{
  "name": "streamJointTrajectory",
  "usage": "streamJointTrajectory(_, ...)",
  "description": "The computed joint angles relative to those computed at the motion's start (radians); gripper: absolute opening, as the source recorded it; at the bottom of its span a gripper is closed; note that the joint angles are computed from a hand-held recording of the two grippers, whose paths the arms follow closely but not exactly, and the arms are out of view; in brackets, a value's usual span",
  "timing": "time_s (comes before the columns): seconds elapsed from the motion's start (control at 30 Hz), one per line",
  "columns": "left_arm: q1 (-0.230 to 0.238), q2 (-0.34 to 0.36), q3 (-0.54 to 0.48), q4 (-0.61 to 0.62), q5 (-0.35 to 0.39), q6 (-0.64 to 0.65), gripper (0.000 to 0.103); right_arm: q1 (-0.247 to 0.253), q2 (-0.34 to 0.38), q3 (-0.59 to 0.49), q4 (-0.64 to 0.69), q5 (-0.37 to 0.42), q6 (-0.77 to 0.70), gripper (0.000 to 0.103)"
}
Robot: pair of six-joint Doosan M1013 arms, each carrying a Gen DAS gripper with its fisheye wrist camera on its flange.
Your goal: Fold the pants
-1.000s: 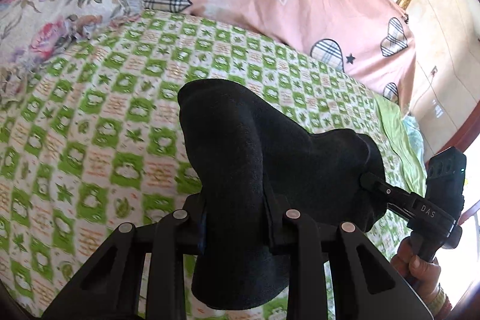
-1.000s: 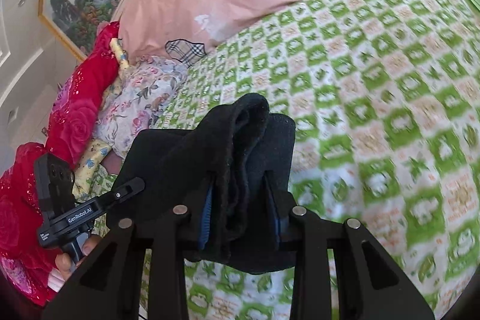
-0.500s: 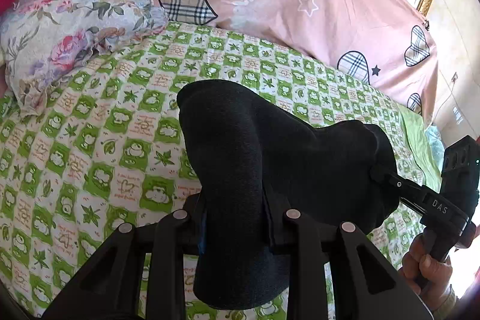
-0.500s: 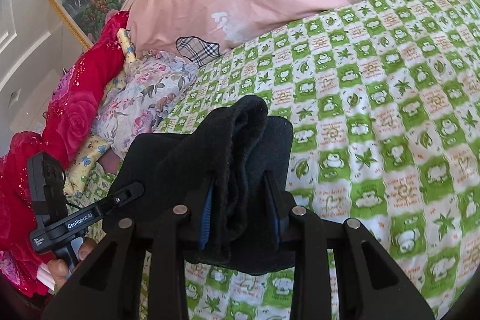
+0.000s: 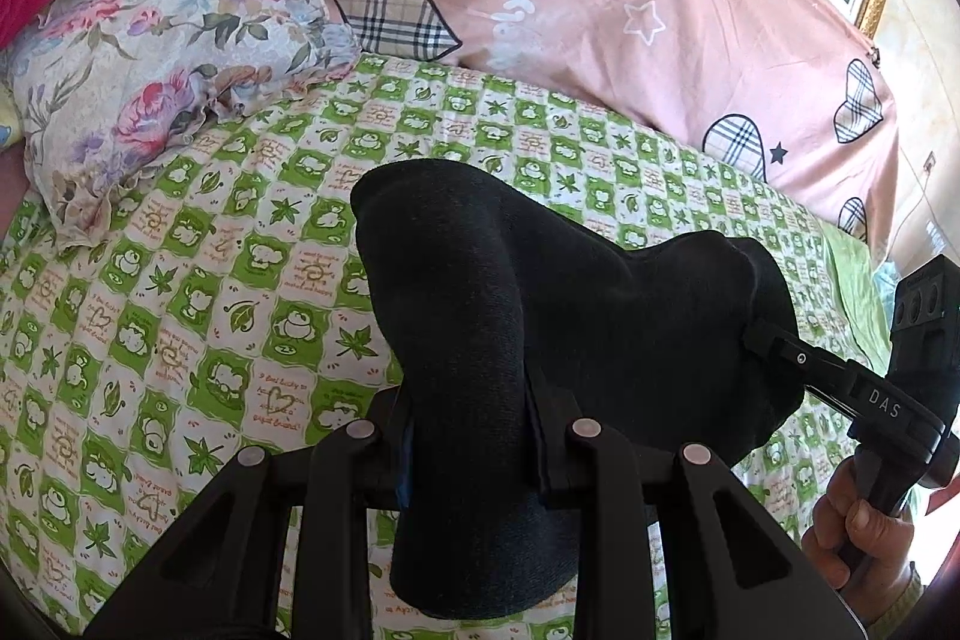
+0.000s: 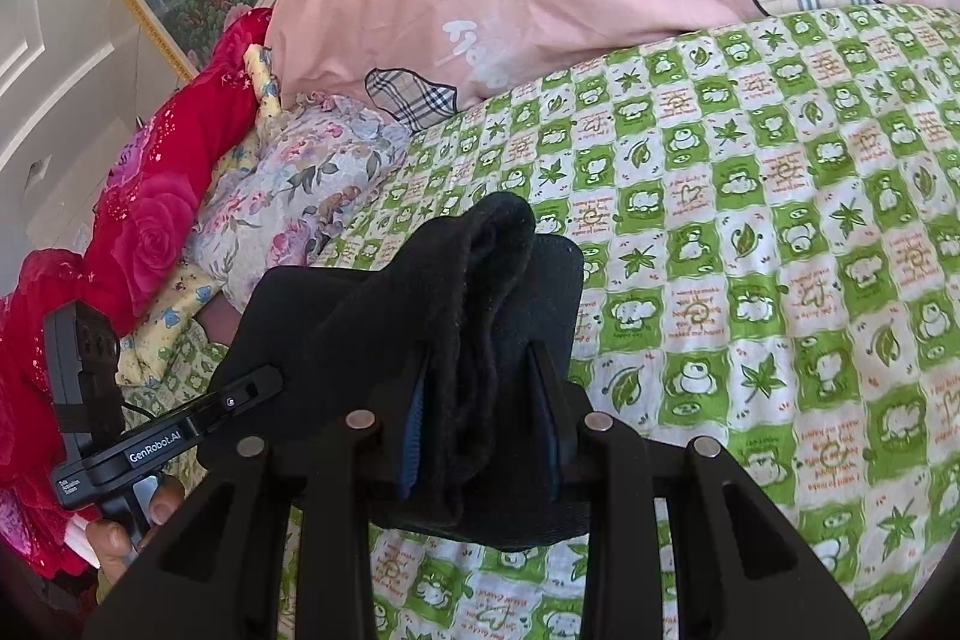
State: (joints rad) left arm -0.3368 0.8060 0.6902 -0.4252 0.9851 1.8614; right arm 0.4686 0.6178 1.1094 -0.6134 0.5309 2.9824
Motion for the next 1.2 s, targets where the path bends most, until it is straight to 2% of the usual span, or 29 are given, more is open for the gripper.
streamJointTrajectory(0.7, 0.008, 0.069, -0.068, 0.009, 0.059, -0.027, 0.029, -0.032, 0.045, -0.029, 0.167, -0.001, -0.144, 0.035)
streamJointTrajectory(0.93, 0.019, 0.081, -0.073, -0.017, 0.084, -0.043, 0.044, -0.036, 0.039, -0.003, 0.161, -0.011, -0.123, 0.05)
streamJointTrajectory(1.07, 0.02, 0.069, -0.049, 0.002, 0.063, -0.06, 0.06, -0.029, 0.032, 0.008, 0.114, 0.005, -0.078, 0.06)
streamJointTrajectory(1.2, 0.019, 0.052, -0.019, 0.024, 0.039, -0.066, 0.07, -0.023, 0.025, 0.02, 0.066, 0.024, -0.017, 0.071)
